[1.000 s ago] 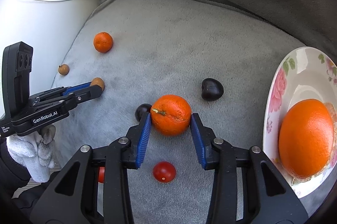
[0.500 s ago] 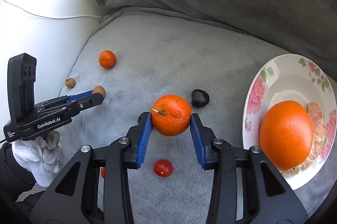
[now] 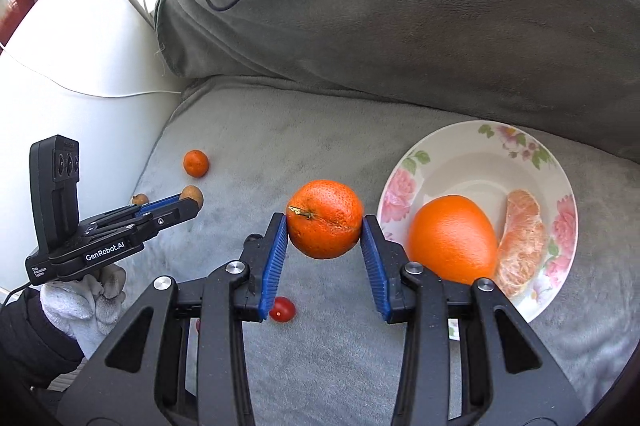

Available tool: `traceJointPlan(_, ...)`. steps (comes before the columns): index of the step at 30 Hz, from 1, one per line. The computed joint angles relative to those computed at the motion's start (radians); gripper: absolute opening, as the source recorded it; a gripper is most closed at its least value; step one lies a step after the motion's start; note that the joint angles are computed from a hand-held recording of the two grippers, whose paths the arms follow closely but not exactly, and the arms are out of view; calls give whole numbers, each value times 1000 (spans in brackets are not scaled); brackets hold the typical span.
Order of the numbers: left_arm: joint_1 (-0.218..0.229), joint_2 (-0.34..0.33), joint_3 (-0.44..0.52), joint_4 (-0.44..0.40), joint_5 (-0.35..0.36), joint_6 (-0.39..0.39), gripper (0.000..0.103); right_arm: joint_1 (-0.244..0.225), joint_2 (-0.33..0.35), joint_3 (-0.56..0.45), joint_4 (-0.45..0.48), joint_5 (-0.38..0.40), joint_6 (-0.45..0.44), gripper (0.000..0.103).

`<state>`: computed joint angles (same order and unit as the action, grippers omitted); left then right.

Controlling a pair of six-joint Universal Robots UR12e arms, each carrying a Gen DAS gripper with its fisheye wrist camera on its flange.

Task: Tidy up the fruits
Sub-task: 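Carry the mandarin and brown fruit onto the floral plate, open both grippers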

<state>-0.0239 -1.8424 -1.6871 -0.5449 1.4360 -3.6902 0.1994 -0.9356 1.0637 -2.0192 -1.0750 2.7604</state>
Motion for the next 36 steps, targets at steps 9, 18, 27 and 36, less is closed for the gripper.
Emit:
traceJointPlan(9,-37,-80,113,-1,-41,53,23,-36,-10,10,-55,-24,73,39)
traceJointPlan(18,-55,-149,216,-31,-88,115,23,-63,2,1,-82,-50,135,39)
traceJointPlan(27,-73,-213,312,-83,-117,159,23,-77,36,-43,-61,-73,168,39)
traceJointPlan(36,-78,-248,365,-128,-135,182,23,-81,78,-101,-18,-82,183,40)
